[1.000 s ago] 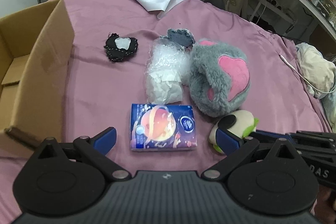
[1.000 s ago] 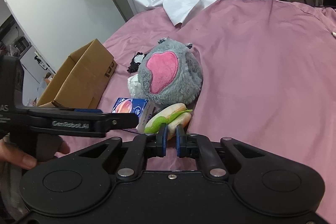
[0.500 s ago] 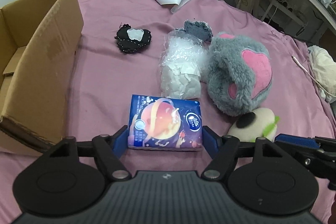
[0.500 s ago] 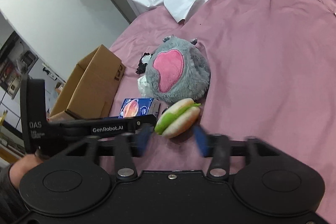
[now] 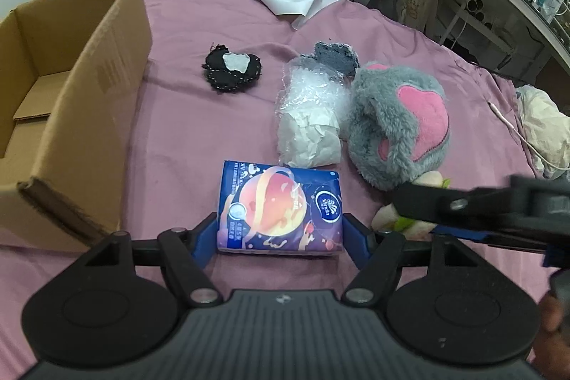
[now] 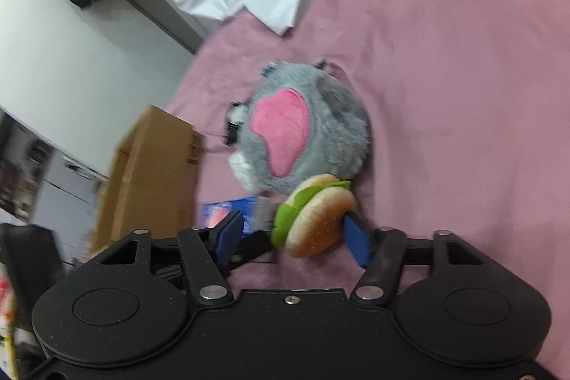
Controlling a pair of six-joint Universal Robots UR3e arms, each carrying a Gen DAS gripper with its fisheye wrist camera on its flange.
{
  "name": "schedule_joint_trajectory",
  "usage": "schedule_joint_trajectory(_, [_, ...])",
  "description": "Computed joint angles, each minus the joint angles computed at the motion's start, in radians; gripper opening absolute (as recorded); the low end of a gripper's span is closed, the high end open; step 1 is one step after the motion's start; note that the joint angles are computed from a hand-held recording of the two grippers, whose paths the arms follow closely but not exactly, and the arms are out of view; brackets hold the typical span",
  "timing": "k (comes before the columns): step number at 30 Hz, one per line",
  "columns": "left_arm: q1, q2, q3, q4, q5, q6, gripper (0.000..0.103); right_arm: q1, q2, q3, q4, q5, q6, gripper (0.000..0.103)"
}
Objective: Organize soft objects
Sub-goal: 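Lift the tissue pack with the left tool while the right tool lifts the hamburger toward the box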
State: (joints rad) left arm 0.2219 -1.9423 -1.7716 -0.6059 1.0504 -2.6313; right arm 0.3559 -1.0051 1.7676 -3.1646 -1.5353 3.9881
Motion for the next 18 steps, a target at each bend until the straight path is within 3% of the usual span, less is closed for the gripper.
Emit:
schedule_joint_trajectory(2, [0.002,0.007,-0.007,0.004,0.002,0.003,0.071,0.005,0.009,-0.027,0.059,-0.024,0.024,0.035])
schedule_joint_trajectory(7, [0.013,0.024,-0.008,-0.021,-0.004,0.007,0.071,0.018,0.008,0.012,0.001,-0.048,0.061,0.024])
schedule_joint_trajectory(18, [0.077,0.132,-0.026,-0.089,-0.068,0.024,0.071,0.072,-0.051,0.016,-0.039,-0.144,0.038,0.023])
